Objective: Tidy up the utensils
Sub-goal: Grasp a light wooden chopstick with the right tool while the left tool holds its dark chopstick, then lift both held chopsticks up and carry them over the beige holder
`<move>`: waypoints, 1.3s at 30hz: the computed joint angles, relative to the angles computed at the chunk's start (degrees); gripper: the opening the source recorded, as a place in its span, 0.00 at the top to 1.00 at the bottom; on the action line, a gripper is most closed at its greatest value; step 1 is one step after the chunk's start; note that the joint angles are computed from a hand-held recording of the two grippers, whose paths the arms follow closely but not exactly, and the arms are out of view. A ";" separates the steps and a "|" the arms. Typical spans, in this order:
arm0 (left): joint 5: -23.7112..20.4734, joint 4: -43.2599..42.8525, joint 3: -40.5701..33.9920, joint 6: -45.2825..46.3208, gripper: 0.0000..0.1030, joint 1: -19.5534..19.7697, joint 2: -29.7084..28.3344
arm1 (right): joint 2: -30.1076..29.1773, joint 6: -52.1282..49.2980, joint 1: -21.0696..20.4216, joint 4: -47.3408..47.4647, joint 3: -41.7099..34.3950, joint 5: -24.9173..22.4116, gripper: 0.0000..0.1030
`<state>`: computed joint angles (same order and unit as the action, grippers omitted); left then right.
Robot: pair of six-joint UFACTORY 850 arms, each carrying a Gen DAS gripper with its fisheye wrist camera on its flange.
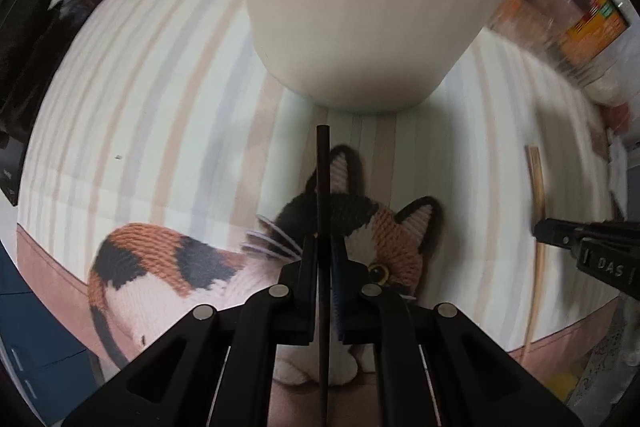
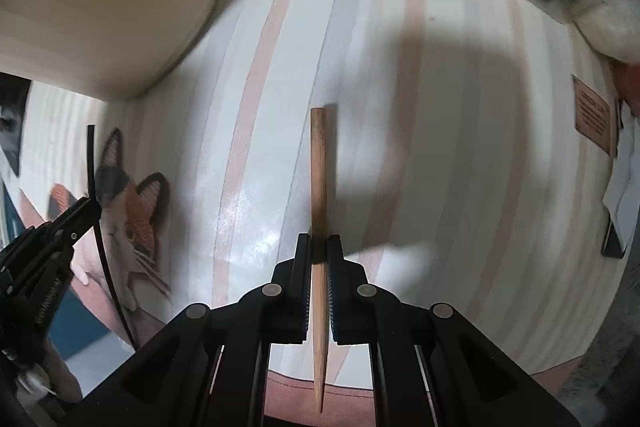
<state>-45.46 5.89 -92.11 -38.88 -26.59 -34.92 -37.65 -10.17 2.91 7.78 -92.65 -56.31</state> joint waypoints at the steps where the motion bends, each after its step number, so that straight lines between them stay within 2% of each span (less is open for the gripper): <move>1: 0.92 0.56 0.65 -0.32 0.96 -0.02 1.23 | 1.33 -0.81 -0.32 1.18 1.28 1.28 0.93; 8: 4.67 5.97 6.33 -3.13 0.96 -1.31 9.19 | 10.21 -5.17 -0.89 7.73 8.78 8.77 0.93; 13: 6.66 12.52 10.26 -8.76 0.96 -3.78 14.06 | 14.95 -10.14 -2.02 12.47 12.64 13.45 0.93; 17: 6.91 17.73 11.27 -13.70 0.96 -5.43 16.71 | 19.03 -13.60 -1.16 16.76 17.44 18.65 0.93; 21: 7.19 21.32 10.56 -16.56 0.96 -5.63 18.96 | 21.89 -17.47 -1.74 21.74 17.59 20.89 0.93; 25: 7.86 25.16 8.67 -19.21 0.96 -5.64 21.43 | 23.61 -20.74 -2.26 27.10 14.85 20.96 0.93; 30: 8.97 28.61 3.10 -20.85 0.96 -5.07 22.35 | 23.08 -25.01 -2.33 34.27 7.06 20.60 0.93; 35: 9.72 31.27 -6.66 -20.26 0.96 -4.12 19.21 | 19.73 -25.81 -1.10 37.21 -3.23 22.06 0.93; 39: 8.95 31.90 -16.72 -17.76 0.96 -2.91 13.57 | 15.64 -23.14 0.44 36.31 -11.39 25.85 0.93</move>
